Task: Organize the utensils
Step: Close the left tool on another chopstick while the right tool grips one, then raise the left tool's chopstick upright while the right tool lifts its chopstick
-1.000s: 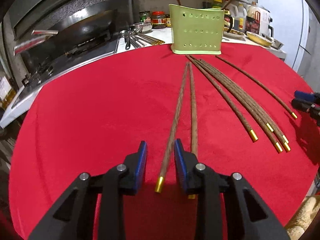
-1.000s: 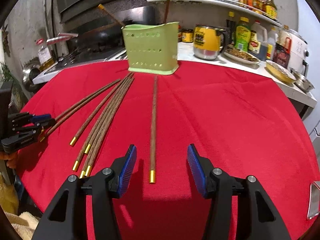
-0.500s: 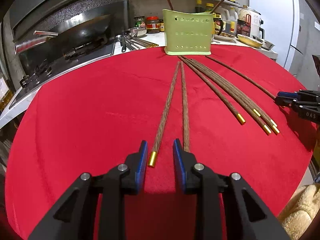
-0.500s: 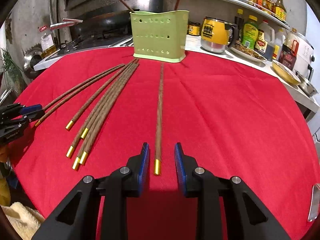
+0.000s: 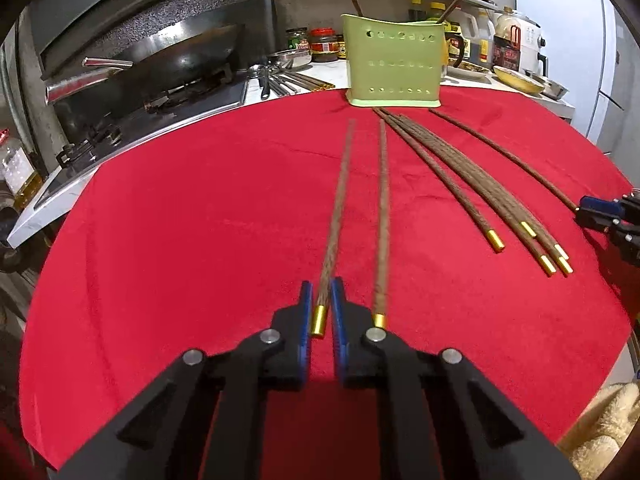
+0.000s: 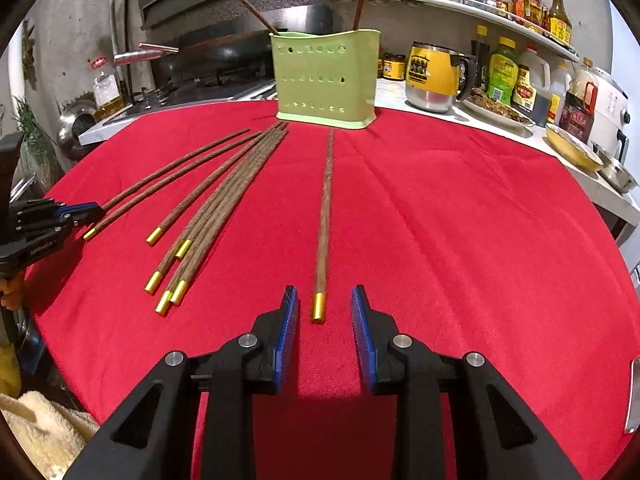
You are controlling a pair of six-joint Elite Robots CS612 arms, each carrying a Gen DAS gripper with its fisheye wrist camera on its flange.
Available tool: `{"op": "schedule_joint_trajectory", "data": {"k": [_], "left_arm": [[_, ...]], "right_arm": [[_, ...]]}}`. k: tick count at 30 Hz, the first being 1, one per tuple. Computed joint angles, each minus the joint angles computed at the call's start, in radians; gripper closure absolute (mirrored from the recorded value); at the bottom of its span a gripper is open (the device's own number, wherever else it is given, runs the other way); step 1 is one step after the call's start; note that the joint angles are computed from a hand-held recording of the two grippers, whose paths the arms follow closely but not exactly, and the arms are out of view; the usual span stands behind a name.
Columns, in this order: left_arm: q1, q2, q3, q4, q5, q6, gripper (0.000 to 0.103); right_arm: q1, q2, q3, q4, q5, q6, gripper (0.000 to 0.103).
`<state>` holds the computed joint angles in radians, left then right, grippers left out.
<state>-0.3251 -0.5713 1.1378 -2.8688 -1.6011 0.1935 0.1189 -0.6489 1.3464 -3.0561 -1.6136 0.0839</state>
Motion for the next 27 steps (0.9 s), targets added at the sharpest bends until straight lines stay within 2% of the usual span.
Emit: {"op": "schedule_joint_trajectory", "data": {"k": [3,6,8,10,11,13,15,17,18,24,27], "left_arm": [[-0.002,0.0,0.004,-0.009,0.008,-0.009,0.094],[0.002,0.005,-0.009,-0.001,-0.006,-0.027,0.094],[0.003,0.01,-0.015,-0.006,-0.011,-0.037,0.094],[0.002,0.013,-0.015,-0.021,-0.009,-0.047,0.094],[0.001,0.014,-0.013,-0.027,-0.005,-0.05,0.094],[-0.001,0.013,-0.01,-0.037,0.002,-0.054,0.094],[0.002,0.013,-0.01,-0.037,-0.02,-0.071,0.095],[0.011,0.013,-0.013,-0.027,-0.081,-0.116,0.096],[0.01,0.011,-0.011,-0.034,-0.081,-0.124,0.096],[0.009,-0.015,0.026,-0.151,-0.098,-0.139,0.096],[0.014,-0.034,0.045,-0.242,-0.117,-0.153,0.096]], "right_arm": [[0.005,0.006,0.002,-0.033,-0.007,-0.004,0.073],[0.004,0.013,-0.007,-0.039,-0.019,0.031,0.075],[0.004,0.014,-0.012,-0.031,-0.036,0.047,0.085],[0.007,0.015,-0.016,-0.026,-0.048,0.041,0.088],[0.01,0.016,-0.019,-0.024,-0.049,0.029,0.096],[0.021,0.021,-0.023,-0.03,-0.092,0.001,0.096],[0.026,0.025,-0.024,-0.042,-0.112,-0.018,0.096],[0.018,0.019,-0.015,-0.042,-0.084,0.011,0.096],[0.016,0.015,-0.009,-0.05,-0.074,0.018,0.096],[0.007,-0.03,0.048,-0.176,-0.049,0.041,0.096],[0.006,-0.05,0.064,-0.232,-0.043,0.045,0.096]]}}
